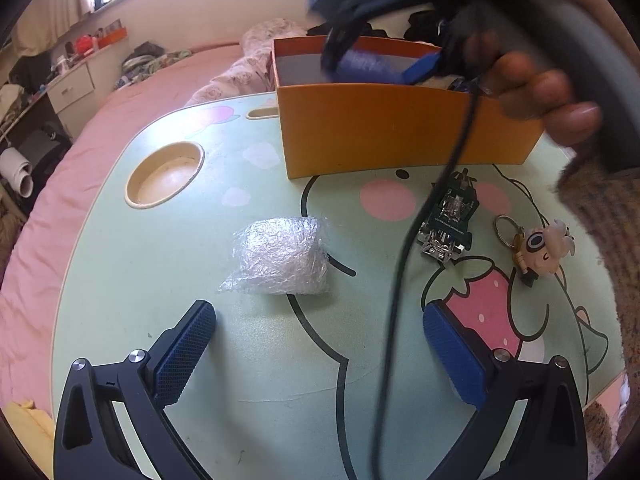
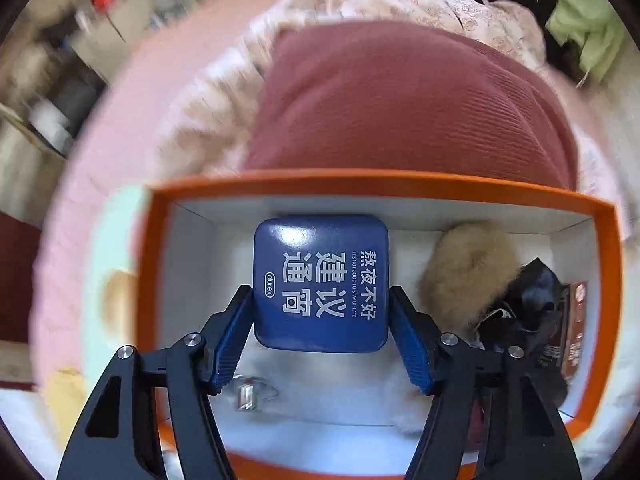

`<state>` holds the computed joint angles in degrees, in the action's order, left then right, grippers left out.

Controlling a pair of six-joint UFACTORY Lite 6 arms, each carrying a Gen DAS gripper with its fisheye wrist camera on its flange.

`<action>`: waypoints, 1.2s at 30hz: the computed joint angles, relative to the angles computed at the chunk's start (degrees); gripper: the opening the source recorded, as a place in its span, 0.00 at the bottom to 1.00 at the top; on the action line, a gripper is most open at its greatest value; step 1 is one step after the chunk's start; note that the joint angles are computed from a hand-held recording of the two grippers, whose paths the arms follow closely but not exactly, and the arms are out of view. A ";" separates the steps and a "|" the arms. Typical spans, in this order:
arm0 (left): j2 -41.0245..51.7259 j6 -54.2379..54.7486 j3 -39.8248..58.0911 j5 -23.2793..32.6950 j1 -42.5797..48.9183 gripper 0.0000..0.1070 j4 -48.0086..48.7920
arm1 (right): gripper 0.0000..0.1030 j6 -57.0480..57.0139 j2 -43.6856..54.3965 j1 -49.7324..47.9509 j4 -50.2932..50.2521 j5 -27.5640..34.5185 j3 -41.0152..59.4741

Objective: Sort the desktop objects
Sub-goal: 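Grasp the blue printed tin with the right tool, lift it out onto the table, then grasp the red-black pouch with the left tool, set it on the table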

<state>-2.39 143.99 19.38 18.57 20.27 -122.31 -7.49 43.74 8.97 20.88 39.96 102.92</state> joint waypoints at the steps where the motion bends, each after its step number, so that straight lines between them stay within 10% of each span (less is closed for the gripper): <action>1: 0.09 0.18 0.05 -0.01 0.08 0.96 -0.05 | 0.65 -5.20 -3.76 -1.86 5.38 -0.78 -3.91; 10: -1.25 0.30 -0.86 -0.60 -0.81 0.96 -0.28 | 0.65 -32.45 -54.63 -9.92 15.76 -8.92 -52.88; 15: -7.99 -9.55 -2.37 0.50 -0.82 0.34 12.54 | 0.65 -50.09 -55.50 -20.60 27.81 -14.78 -67.64; 28: 2.79 -82.97 32.93 18.43 -10.46 0.54 69.43 | 0.65 -81.73 -43.71 -22.53 67.01 -11.51 -69.13; 30: 8.81 -92.68 41.18 20.89 -13.44 0.71 76.57 | 0.65 -82.28 -47.19 -26.98 66.89 -9.24 -71.25; 36: 4.86 -97.87 38.86 17.06 -21.11 0.71 102.77 | 0.65 -77.42 -49.03 -44.18 58.34 2.92 -68.09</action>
